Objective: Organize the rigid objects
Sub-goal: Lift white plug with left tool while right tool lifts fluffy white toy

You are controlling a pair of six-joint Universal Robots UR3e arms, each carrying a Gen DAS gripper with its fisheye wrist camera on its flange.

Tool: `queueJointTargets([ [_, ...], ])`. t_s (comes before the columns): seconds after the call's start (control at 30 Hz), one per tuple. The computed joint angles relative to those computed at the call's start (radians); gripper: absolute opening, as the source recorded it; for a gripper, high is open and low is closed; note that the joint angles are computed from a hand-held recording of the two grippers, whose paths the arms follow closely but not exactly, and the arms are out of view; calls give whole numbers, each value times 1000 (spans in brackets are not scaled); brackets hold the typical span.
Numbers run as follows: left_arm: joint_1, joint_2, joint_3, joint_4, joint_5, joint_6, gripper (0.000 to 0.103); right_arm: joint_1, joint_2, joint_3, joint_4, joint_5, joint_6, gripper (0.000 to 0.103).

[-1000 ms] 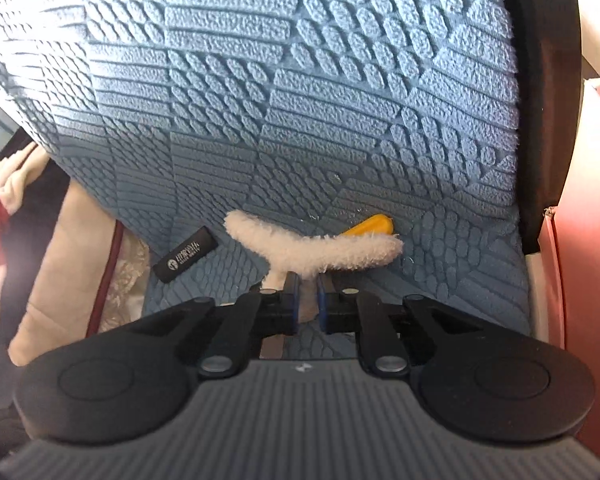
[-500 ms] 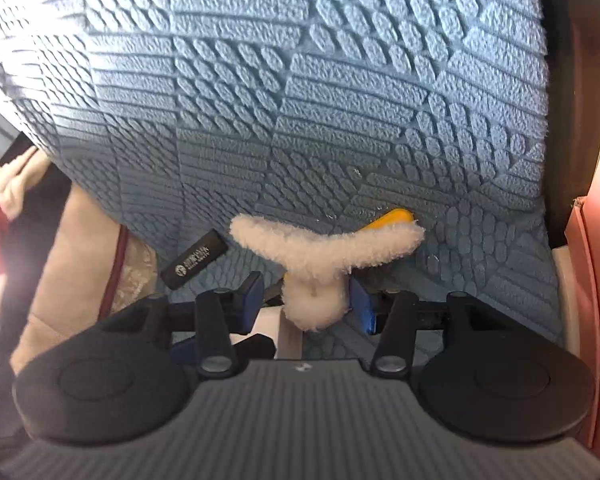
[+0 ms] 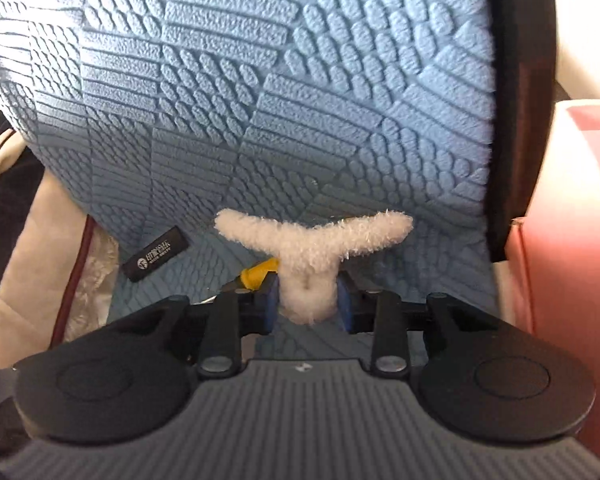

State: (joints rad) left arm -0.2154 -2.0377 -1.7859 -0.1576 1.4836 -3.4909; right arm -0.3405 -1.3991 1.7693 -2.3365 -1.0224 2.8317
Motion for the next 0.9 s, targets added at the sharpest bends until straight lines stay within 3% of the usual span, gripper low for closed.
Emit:
queueJointTargets([
  [0.47,-140,-69,108,-47,240,102,48,-46,-32,1,78,-50,-64,34],
  [0.63,-122,-58,91,-37,216,75,47,-57,-41,-3,100,-48,-86,34],
  [0.9,-85,-25,67,-53,173,24,47,11,18,15,-30,-84,46,36],
])
